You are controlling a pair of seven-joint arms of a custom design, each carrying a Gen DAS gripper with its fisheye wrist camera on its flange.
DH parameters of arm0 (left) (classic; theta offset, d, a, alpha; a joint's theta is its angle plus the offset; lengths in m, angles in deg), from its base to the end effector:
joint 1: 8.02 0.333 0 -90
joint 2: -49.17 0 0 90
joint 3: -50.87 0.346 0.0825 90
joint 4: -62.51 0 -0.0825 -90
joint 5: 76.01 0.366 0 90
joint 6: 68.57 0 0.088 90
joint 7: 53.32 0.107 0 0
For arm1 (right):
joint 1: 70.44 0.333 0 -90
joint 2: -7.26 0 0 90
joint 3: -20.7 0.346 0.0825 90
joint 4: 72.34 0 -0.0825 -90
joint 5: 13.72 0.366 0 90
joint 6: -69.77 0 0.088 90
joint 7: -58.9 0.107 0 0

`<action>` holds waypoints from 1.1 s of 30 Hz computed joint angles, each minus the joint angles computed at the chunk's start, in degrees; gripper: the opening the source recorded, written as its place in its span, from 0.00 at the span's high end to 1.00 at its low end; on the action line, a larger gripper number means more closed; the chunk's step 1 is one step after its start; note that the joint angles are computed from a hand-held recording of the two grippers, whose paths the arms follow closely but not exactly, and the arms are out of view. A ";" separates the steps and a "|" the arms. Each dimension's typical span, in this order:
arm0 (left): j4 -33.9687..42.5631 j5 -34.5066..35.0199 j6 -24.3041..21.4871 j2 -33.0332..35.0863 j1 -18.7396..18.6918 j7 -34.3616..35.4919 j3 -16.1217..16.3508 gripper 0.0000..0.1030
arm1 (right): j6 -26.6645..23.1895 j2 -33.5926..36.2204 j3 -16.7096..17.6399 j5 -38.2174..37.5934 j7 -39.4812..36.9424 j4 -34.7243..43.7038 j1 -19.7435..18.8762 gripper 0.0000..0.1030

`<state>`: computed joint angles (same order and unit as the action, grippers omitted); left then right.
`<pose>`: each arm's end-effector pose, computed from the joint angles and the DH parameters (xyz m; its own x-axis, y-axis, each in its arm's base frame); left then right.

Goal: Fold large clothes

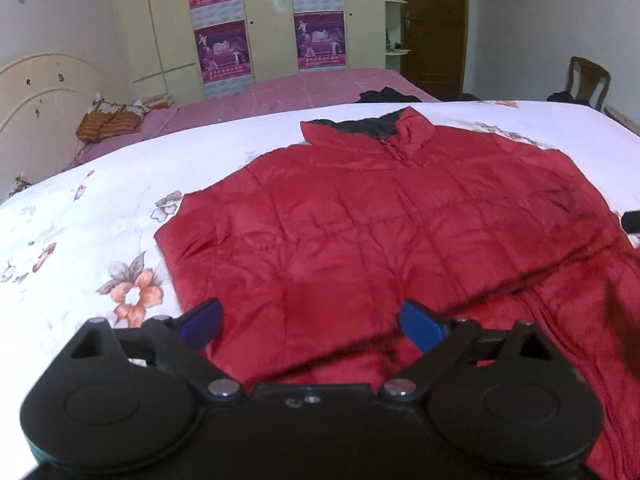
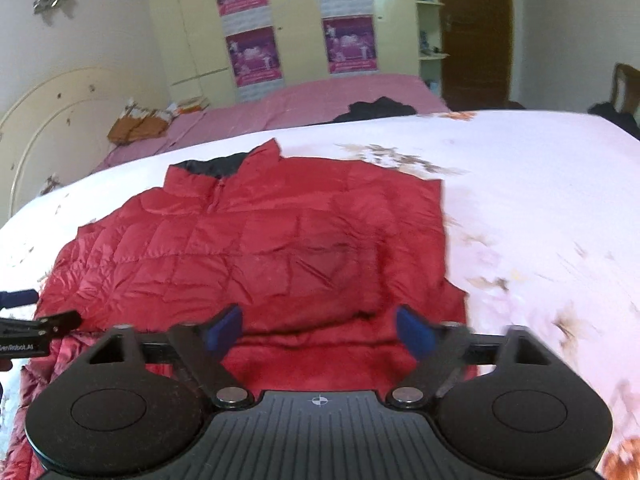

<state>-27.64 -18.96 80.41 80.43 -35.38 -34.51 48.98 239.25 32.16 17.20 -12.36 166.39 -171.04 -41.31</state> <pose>0.6293 -0.3666 0.4041 0.0265 -0.9952 -0.0938 -0.6976 0.0488 -0.7148 0.6367 0.3120 0.4674 0.2175 -0.9531 -0.2103 -0.7264 -0.0142 -0.6871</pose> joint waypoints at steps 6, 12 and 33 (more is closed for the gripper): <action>-9.48 4.57 -3.32 -7.09 -1.28 -5.06 -0.28 0.14 | 2.48 -7.25 0.46 1.31 0.89 -9.42 -1.75 0.44; -20.63 5.92 -5.45 -15.52 0.92 -14.34 -4.54 0.14 | 5.10 -13.29 3.84 3.73 -2.90 -17.42 -5.70 0.44; -42.24 2.40 -3.94 -31.88 0.71 -46.85 -16.80 0.47 | -2.44 -38.44 2.82 56.01 -51.16 -45.72 -8.53 0.44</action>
